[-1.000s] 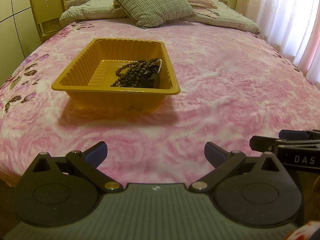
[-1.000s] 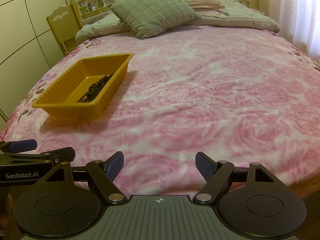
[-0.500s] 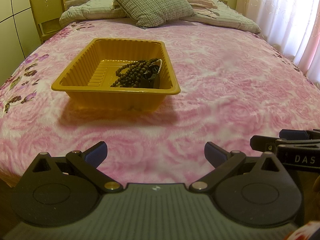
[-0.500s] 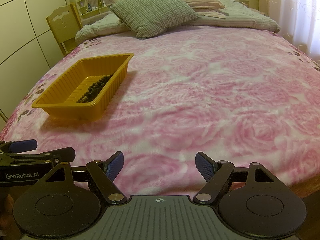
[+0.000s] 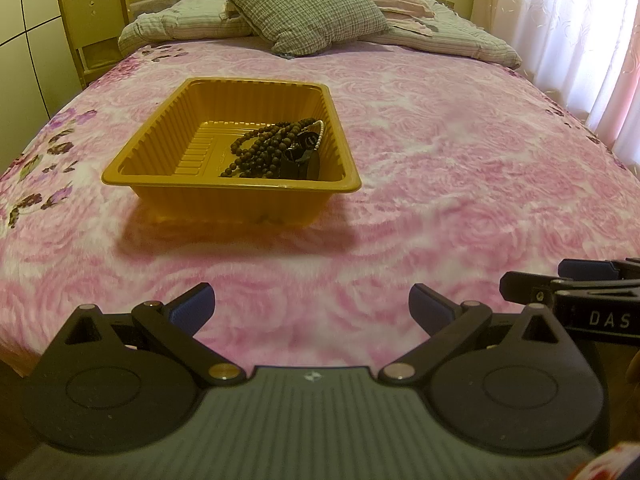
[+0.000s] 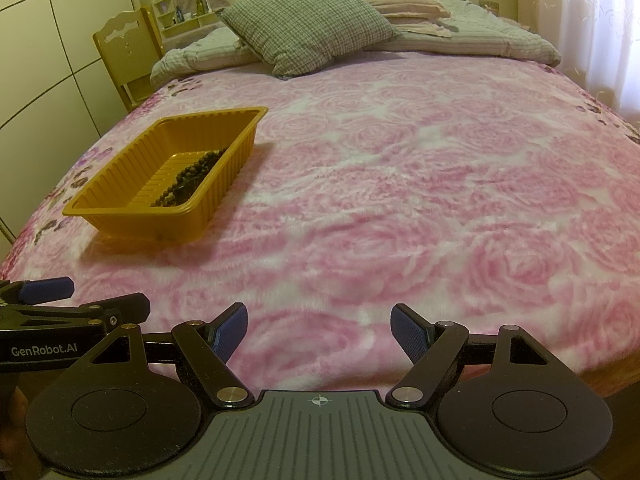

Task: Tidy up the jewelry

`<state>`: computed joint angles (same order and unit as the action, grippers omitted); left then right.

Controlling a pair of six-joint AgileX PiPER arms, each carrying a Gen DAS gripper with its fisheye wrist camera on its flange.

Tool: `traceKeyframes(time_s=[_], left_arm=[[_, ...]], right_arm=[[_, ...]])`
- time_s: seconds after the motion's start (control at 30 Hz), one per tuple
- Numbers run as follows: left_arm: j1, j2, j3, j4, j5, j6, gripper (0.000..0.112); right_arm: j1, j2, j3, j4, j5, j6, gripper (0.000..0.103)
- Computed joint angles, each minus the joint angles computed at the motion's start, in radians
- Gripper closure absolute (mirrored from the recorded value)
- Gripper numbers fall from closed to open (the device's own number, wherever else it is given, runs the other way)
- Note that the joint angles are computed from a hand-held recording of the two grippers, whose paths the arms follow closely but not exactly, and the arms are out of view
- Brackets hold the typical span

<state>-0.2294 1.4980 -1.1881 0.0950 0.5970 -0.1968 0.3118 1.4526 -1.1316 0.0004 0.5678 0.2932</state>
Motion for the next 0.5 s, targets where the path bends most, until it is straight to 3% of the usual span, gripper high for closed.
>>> traceKeyframes(time_s=[0.5], left_arm=[[0.012,0.008,-0.004,-0.02,-0.023,0.014,0.01]], right_arm=[[0.003,0.006,-0.007,-0.005,0.003,0.006,0.025]])
